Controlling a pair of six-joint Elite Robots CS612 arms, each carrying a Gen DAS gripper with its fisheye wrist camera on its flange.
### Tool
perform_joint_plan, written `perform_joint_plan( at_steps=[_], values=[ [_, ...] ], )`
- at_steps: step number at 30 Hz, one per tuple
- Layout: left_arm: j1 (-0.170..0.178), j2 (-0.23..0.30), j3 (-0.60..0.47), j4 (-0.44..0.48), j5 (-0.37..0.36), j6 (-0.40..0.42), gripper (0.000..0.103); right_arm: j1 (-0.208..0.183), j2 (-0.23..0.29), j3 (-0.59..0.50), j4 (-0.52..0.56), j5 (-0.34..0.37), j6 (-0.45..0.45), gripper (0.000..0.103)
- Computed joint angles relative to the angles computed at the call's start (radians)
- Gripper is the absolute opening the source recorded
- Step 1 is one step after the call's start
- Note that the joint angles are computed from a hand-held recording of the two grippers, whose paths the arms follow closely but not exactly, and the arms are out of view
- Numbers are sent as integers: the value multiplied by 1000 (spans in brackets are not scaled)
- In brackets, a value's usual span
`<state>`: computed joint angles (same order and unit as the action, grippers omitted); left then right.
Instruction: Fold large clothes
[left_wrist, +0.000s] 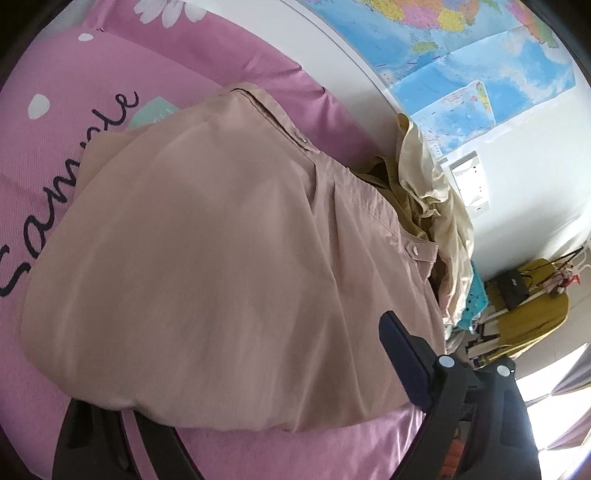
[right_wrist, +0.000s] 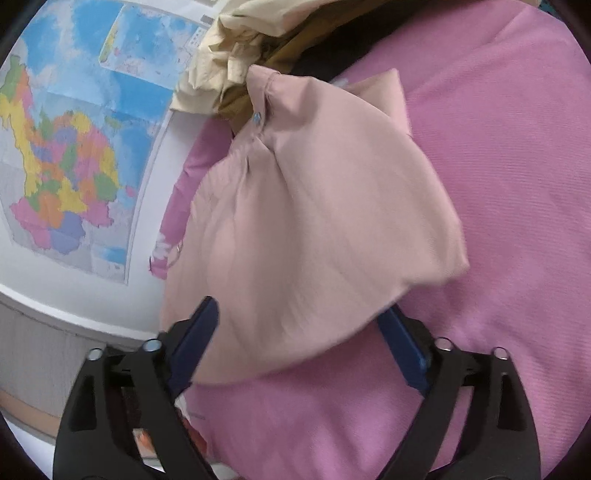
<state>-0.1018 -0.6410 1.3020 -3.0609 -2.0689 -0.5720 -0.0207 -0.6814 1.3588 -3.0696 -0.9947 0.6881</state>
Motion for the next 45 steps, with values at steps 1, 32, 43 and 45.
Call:
perform_joint_plan(
  at_steps=[1, 32, 43, 45],
  values=[
    [-3, -2, -1, 13, 11, 10, 87, 6, 8, -16, 2, -18, -9, 91],
    [-29, 17, -79, 111, 231, -94, 45, 25, 137, -231, -17, -44, -40, 47],
    [-42, 16, -84, 136, 303, -34, 32, 19, 150, -257, -12, 2, -19, 59],
    [-42, 17, -87, 137, 303, -30, 31, 21, 153, -262, -14, -3, -22, 56]
  ],
)
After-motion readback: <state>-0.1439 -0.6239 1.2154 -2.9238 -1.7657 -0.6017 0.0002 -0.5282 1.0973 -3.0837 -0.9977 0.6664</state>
